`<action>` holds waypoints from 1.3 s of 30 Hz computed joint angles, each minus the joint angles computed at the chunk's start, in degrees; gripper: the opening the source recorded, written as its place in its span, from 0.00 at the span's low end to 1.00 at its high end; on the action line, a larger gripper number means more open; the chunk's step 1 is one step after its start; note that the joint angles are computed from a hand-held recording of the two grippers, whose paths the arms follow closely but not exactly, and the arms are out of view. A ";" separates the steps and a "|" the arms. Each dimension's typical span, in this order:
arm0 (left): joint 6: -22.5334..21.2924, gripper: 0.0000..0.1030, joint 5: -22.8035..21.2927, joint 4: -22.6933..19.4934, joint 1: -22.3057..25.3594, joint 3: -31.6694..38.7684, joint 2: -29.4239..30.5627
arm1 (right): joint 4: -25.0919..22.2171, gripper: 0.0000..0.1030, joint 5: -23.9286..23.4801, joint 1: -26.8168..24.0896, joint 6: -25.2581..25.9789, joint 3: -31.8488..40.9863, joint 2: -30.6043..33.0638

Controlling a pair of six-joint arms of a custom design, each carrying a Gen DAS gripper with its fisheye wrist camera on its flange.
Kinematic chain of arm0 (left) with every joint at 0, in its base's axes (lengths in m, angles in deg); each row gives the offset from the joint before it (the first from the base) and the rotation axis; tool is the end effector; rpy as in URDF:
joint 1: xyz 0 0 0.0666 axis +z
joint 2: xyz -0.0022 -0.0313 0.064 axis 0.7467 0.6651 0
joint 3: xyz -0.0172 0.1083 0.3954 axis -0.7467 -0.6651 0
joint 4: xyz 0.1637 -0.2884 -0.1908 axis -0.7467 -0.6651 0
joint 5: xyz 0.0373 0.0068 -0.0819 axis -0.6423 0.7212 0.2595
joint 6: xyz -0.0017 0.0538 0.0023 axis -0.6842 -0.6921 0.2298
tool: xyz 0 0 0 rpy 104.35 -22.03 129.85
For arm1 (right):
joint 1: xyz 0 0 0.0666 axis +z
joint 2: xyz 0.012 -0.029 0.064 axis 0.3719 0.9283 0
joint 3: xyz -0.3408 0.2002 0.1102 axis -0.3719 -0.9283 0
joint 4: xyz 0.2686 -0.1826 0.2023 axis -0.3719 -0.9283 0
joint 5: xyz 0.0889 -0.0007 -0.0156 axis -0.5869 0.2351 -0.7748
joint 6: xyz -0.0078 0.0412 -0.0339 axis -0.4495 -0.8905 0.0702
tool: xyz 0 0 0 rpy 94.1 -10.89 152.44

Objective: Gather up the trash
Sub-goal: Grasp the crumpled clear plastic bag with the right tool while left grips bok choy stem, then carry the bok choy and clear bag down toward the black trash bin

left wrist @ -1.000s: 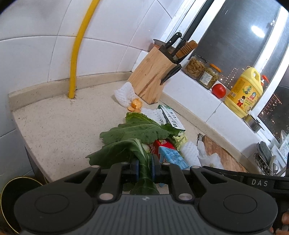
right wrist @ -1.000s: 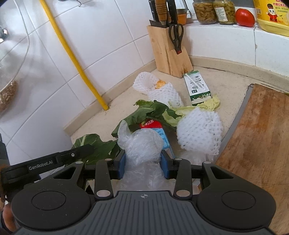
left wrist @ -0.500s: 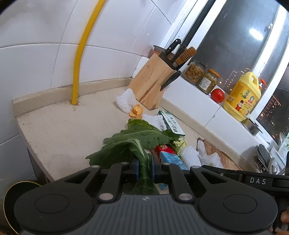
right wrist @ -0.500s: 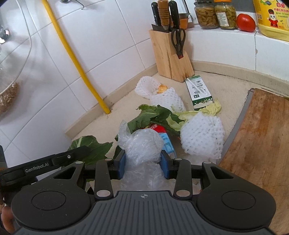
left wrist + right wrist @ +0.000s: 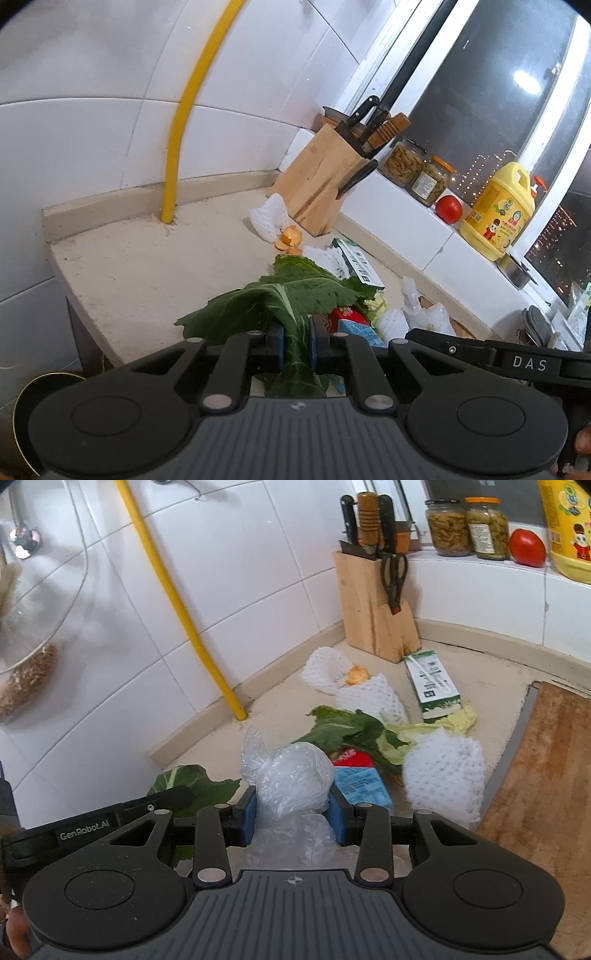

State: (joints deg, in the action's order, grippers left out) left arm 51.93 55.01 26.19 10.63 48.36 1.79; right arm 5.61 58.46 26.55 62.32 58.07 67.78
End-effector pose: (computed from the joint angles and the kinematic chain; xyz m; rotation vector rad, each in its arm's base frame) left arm 0.3193 -0.2310 0.5756 -0.3481 2.0986 -0.4698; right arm 0.3975 0.0474 0.6069 -0.3233 2.2770 0.5474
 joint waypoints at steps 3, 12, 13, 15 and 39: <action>0.29 0.09 -0.58 0.06 0.06 -0.64 -0.80 | 0.13 0.45 0.20 0.89 -0.21 0.25 0.15; 0.96 0.09 -2.85 -0.34 0.49 -2.81 -3.67 | 0.68 0.45 0.71 5.43 -0.37 1.11 0.87; 1.11 0.09 -3.34 -0.49 0.50 -3.09 -4.05 | 0.70 0.45 0.79 6.17 -0.35 1.30 1.06; 1.61 0.09 -3.98 -0.76 0.71 -3.84 -5.04 | 0.77 0.45 0.93 7.45 -0.31 1.53 1.34; 11.36 0.09 -16.21 -10.55 1.84 -11.08 -16.37 | -0.70 0.45 -0.44 22.01 0.97 5.24 6.79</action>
